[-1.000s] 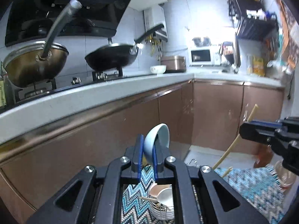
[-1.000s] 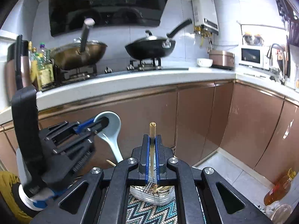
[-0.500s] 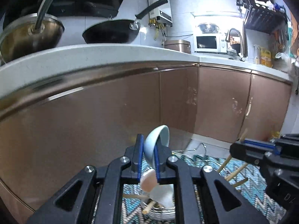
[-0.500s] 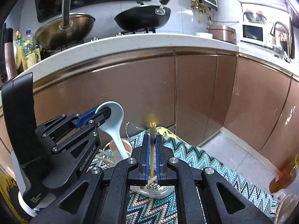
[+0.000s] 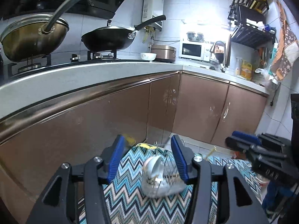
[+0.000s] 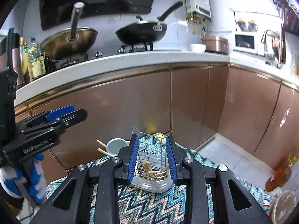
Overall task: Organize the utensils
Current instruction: 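Withdraw both tools up and away from the wire holder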
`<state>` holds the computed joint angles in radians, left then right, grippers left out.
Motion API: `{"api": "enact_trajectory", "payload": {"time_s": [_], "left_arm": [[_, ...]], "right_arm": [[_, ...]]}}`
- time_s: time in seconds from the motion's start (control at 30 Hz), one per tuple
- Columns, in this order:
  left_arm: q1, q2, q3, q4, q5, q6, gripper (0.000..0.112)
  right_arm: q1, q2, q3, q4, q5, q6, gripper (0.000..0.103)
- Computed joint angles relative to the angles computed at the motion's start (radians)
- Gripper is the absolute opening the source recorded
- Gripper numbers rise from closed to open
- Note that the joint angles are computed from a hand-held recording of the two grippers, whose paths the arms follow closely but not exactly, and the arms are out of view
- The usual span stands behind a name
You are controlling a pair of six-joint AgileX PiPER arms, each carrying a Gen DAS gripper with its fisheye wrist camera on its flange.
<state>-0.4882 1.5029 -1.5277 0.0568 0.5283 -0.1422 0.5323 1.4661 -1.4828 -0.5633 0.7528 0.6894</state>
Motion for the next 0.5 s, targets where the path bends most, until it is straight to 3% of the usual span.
{"api": "enact_trajectory", "payload": {"time_s": [0.2,0.5], "left_arm": [[0.044,-0.138,0.093,-0.088,0.036,0.068,0.053],[0.029,-0.305,0.241,0.015,0.032,-0.021,0.056]], "right_arm": [[0.172,-0.099,0.035,-0.197,0.141,0.176,0.034],[0.430,-0.155,0.082,-0.415,0.365,0.381,0.050]]}}
